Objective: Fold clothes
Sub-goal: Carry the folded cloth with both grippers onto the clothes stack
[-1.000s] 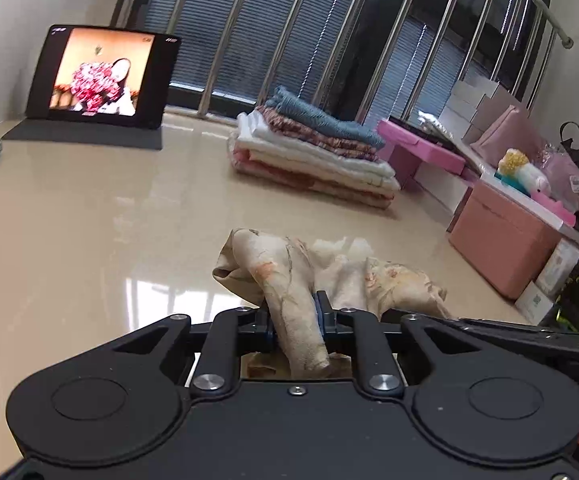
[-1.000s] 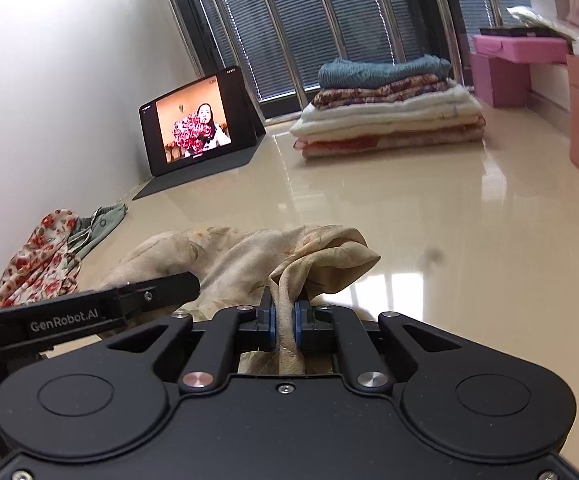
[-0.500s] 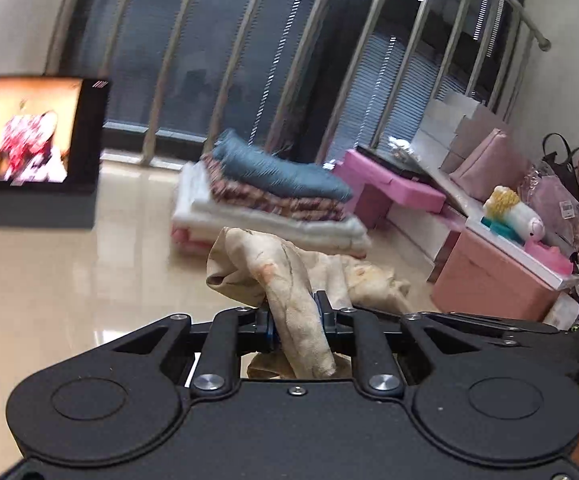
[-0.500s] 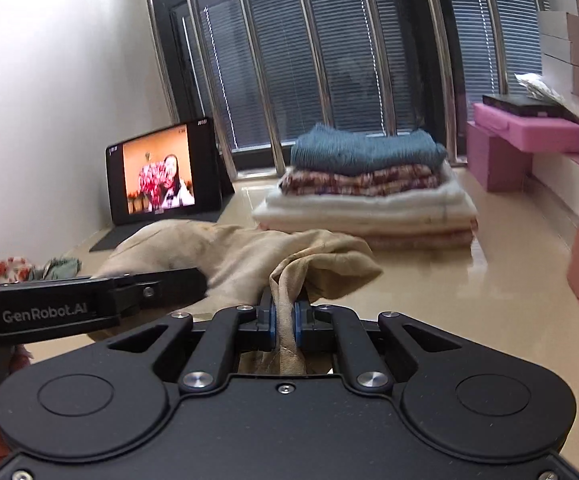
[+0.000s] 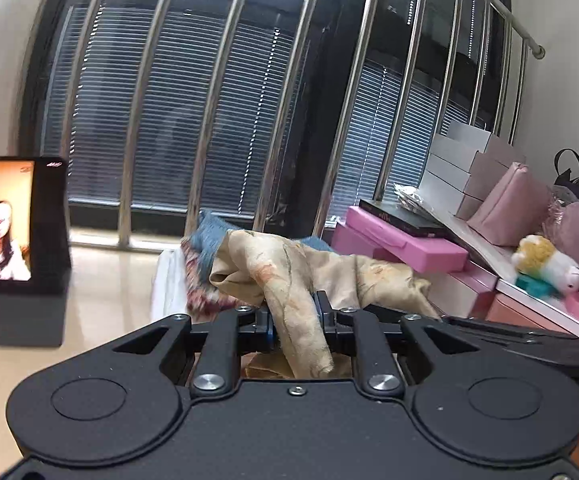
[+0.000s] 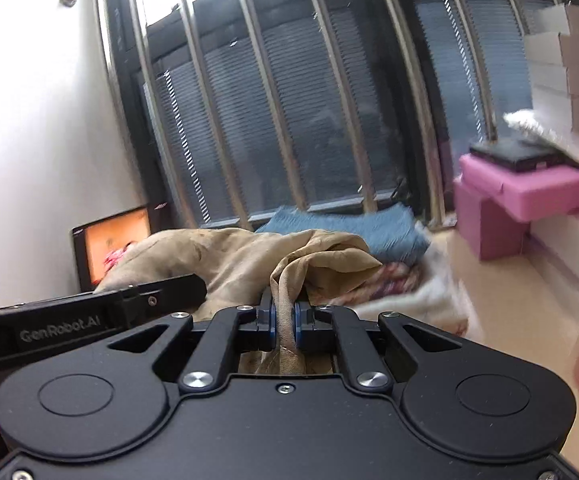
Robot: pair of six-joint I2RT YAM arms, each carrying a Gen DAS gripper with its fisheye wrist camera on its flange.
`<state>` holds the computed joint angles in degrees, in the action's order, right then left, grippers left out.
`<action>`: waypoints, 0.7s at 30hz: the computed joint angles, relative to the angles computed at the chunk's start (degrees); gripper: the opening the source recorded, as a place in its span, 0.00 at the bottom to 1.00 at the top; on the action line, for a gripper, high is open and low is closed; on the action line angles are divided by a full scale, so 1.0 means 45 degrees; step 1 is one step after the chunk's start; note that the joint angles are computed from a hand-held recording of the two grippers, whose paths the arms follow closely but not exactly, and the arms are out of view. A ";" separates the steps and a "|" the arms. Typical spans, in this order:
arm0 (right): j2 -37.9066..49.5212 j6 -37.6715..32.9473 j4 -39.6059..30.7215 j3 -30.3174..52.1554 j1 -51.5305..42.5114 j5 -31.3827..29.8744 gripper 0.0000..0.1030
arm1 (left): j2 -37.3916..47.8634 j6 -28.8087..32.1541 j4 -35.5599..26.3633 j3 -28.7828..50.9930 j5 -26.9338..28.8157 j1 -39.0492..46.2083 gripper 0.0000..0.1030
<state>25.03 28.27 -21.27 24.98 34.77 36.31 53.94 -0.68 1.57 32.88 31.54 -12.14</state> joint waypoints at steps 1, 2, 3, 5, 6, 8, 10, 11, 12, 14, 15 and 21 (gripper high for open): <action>0.0078 -0.0361 0.0440 -0.0113 -0.0658 -0.0448 0.08 | 0.0390 -0.0092 0.0503 0.0064 -0.0243 -0.0273 0.17; 0.0166 -0.0682 0.0900 -0.0234 -0.1341 -0.0968 0.08 | 0.0785 -0.0171 0.0988 0.0143 -0.0472 -0.0530 0.17; 0.0250 -0.0940 0.1382 -0.0374 -0.2045 -0.1600 0.08 | 0.1133 -0.0255 0.1485 0.0187 -0.0619 -0.0705 0.17; 0.0512 -0.1353 0.2363 -0.0646 -0.3376 -0.2869 0.08 | 0.1824 -0.0414 0.2481 0.0278 -0.0862 -0.0998 0.17; 0.0722 -0.1524 0.2865 -0.0769 -0.3959 -0.3431 0.08 | 0.2203 -0.0523 0.2911 0.0363 -0.0978 -0.1114 0.17; 0.1306 -0.1846 0.3901 -0.0988 -0.4907 -0.4356 0.08 | 0.2984 -0.0771 0.3669 0.0585 -0.1168 -0.1293 0.17; 0.1977 -0.2086 0.4995 -0.1196 -0.5770 -0.5208 0.08 | 0.3781 -0.1052 0.4332 0.0846 -0.1322 -0.1403 0.17; 0.2295 -0.2129 0.5562 -0.1325 -0.6211 -0.5637 0.08 | 0.4170 -0.1251 0.4771 0.0927 -0.1426 -0.1451 0.17; 0.2599 -0.2139 0.6063 -0.1414 -0.6617 -0.6008 0.08 | 0.4619 -0.1489 0.5359 0.0999 -0.1567 -0.1520 0.17; 0.3360 -0.2219 0.6929 -0.1374 -0.7517 -0.6823 0.08 | 0.5546 -0.1907 0.6175 0.1366 -0.1816 -0.1680 0.17; 0.3664 -0.2207 0.7198 -0.1259 -0.7906 -0.7121 0.08 | 0.5973 -0.2118 0.6374 0.1633 -0.1860 -0.1737 0.17; 0.5843 -0.2157 0.9029 -0.0532 -0.9298 -0.8625 0.08 | 0.7467 -0.2580 0.7872 0.2119 -0.1811 -0.1733 0.17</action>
